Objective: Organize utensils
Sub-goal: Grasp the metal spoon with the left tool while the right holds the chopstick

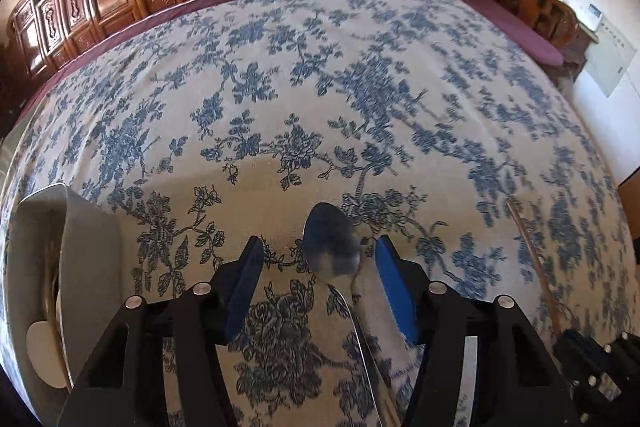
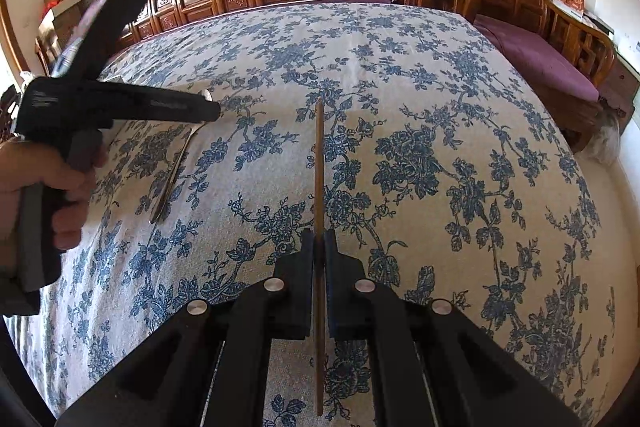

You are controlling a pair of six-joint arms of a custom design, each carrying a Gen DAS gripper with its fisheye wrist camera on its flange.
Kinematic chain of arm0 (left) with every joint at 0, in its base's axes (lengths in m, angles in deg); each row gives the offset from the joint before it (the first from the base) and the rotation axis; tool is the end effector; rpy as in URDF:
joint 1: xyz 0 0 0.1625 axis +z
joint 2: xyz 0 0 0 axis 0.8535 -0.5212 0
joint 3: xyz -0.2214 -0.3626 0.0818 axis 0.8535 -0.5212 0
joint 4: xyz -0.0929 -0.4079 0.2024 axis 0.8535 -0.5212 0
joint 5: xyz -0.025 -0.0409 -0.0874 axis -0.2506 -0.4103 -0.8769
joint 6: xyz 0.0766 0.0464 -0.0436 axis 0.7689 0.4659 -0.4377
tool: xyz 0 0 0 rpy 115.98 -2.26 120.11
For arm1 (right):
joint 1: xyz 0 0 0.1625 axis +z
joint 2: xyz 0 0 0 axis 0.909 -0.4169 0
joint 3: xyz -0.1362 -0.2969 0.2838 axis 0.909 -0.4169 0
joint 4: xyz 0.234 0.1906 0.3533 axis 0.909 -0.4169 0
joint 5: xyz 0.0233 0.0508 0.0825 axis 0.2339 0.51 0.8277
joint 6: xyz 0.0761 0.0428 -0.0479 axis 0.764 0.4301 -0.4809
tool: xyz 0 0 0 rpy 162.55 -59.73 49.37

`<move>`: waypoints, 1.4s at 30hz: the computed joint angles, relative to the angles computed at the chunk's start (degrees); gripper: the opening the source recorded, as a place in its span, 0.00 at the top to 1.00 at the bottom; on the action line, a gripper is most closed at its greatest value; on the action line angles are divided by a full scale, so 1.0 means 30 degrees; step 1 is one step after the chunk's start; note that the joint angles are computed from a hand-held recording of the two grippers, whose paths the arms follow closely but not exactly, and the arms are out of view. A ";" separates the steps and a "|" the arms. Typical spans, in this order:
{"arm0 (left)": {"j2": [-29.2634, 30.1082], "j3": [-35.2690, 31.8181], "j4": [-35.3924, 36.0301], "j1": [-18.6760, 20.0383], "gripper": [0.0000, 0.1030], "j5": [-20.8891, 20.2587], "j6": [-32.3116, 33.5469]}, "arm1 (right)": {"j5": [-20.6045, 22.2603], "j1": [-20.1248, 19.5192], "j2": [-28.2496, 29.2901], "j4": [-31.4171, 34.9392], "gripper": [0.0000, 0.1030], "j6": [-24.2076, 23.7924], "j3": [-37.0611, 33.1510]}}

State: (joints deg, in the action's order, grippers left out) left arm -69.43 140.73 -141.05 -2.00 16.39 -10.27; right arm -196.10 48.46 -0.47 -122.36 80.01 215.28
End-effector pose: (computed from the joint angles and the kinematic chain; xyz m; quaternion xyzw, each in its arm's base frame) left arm -0.1104 -0.5277 0.2185 0.2832 0.8911 -0.1525 0.3201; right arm 0.2431 -0.4014 -0.0011 0.0804 -0.8850 0.3223 0.3264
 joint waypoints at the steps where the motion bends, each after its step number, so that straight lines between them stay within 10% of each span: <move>1: 0.0078 0.0003 -0.0208 0.0008 0.46 0.0037 0.0052 | 0.0023 -0.0005 -0.0008 -0.0006 0.94 -0.0003 0.0010; 8: 0.0256 -0.0039 -0.0374 -0.0103 0.74 -0.0456 0.0378 | 0.0482 -0.0110 -0.0062 -0.0136 0.94 -0.0241 0.0036; 42: -0.8809 0.2464 0.1155 -0.4259 0.75 -0.1985 0.1917 | -0.0501 0.2318 0.0591 -0.0786 0.94 -0.0548 -0.0701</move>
State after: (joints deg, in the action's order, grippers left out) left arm -95.86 148.12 -137.58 -14.78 10.44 -4.52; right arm -197.60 55.41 1.30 -124.72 78.37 213.18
